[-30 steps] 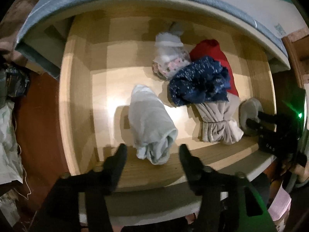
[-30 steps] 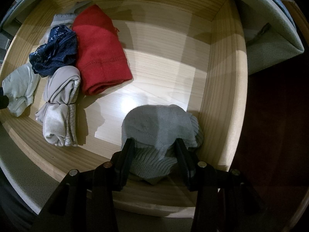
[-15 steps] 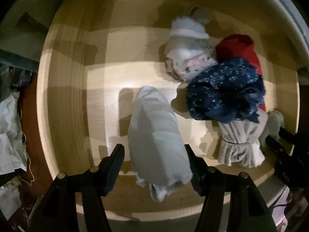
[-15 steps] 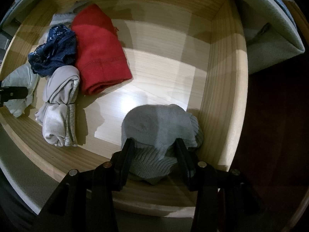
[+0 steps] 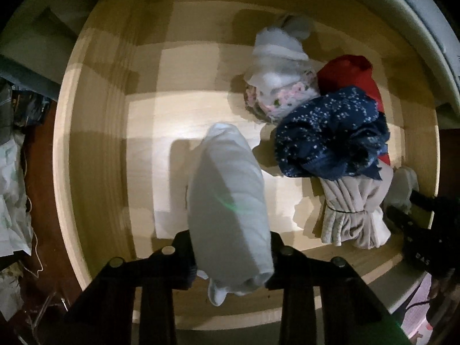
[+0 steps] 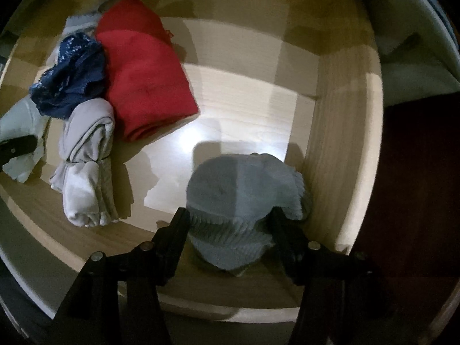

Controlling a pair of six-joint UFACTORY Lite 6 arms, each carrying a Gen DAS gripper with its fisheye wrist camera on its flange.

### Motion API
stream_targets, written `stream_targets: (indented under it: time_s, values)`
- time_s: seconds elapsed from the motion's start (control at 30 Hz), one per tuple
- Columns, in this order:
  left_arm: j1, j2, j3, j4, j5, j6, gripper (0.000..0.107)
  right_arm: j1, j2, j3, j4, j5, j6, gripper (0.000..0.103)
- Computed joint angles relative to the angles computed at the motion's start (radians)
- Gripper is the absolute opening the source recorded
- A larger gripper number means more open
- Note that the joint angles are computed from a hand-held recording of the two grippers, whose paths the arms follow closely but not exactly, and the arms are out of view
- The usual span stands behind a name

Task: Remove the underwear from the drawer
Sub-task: 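Lift the white rolled cloth up from the drawer with the left gripper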

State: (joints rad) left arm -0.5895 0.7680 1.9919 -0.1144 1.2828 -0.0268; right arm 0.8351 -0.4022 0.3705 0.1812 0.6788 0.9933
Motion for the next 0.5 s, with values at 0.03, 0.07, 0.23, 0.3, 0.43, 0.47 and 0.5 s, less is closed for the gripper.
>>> stream_targets:
  time_s: [0.03,0.07,0.23,0.3,0.43,0.47,0.5]
  values:
    - [0.003,-0.01,-0.009,-0.005,-0.004,0.005,0.032,-0.011,0.017,0.01,0.005,0.003,-0.019,0.06]
    - [0.003,-0.016,-0.013,-0.006,-0.005,0.005,0.032,-0.021,0.034,0.02,0.007,0.009,-0.035,0.06]
    - [0.012,-0.061,-0.056,-0.016,-0.029,0.024,0.032,-0.103,0.097,0.053,0.02,0.032,-0.147,0.06]
    - [0.017,-0.082,-0.076,-0.029,-0.037,0.037,0.032,-0.119,0.118,0.063,0.019,0.034,-0.165,0.06]
    - [0.035,-0.08,-0.062,-0.032,-0.032,0.052,0.032,-0.108,0.204,0.119,-0.001,0.039,-0.175,0.057]
    - [0.042,-0.087,-0.066,-0.035,-0.031,0.058,0.032,-0.108,0.213,0.125,-0.002,0.043,-0.18,0.057]
    - [0.055,-0.127,-0.103,-0.036,-0.03,0.069,0.032,-0.113,0.228,0.134,-0.007,0.048,-0.19,0.057]
